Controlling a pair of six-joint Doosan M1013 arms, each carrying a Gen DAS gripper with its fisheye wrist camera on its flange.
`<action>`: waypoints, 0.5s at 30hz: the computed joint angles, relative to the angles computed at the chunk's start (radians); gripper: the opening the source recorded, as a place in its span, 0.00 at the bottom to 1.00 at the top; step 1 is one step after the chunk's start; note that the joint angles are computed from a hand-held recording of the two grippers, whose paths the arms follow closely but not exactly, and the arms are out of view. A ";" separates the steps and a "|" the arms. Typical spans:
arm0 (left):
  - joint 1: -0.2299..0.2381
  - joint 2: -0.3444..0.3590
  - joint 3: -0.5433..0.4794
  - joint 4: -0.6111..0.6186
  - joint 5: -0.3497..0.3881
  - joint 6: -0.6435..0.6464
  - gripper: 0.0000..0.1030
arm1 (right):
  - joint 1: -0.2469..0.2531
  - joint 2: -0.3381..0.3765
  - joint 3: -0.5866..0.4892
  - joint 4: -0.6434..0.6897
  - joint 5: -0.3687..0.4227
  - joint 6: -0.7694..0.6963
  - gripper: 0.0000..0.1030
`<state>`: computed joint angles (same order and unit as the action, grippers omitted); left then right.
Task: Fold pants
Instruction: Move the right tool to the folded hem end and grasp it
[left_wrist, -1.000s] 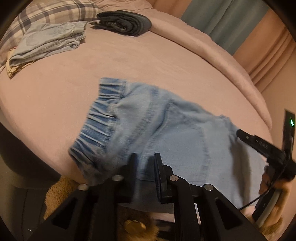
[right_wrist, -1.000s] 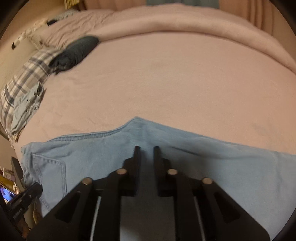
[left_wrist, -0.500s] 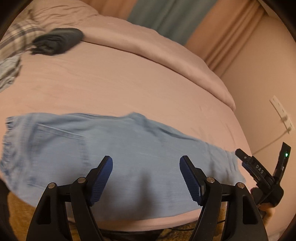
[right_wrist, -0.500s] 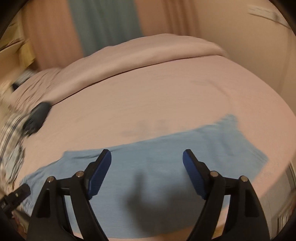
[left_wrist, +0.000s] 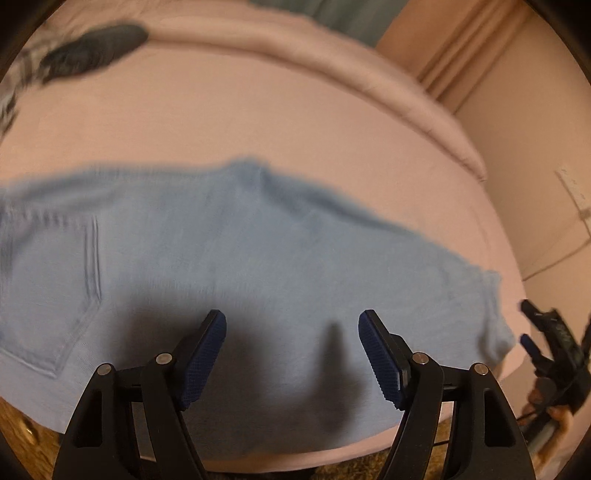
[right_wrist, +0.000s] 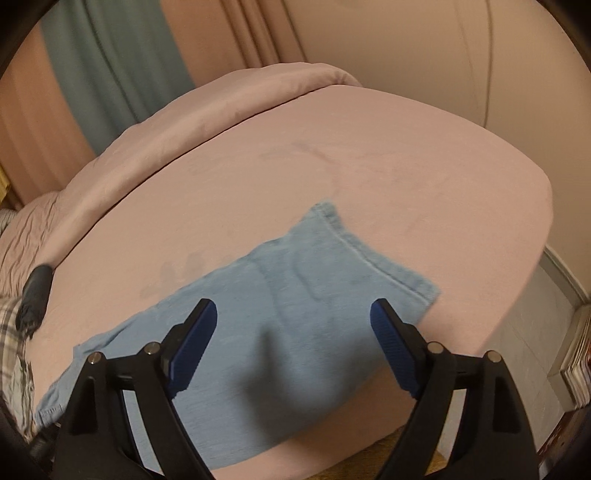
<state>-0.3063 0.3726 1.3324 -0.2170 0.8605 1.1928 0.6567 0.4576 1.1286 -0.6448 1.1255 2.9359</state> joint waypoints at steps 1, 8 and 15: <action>0.000 -0.001 0.010 -0.003 -0.014 0.010 0.72 | -0.002 -0.009 0.014 -0.002 -0.004 0.009 0.83; -0.041 -0.003 0.016 0.165 -0.025 -0.013 0.72 | -0.005 -0.045 0.074 -0.005 -0.005 0.046 0.83; -0.047 0.002 0.009 0.216 -0.016 -0.023 0.72 | -0.021 -0.078 0.130 -0.027 0.063 0.133 0.83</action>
<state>-0.3533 0.3742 1.3415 -0.0013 0.8441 1.1701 0.6354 0.3801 1.2588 -0.6717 1.1886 3.0693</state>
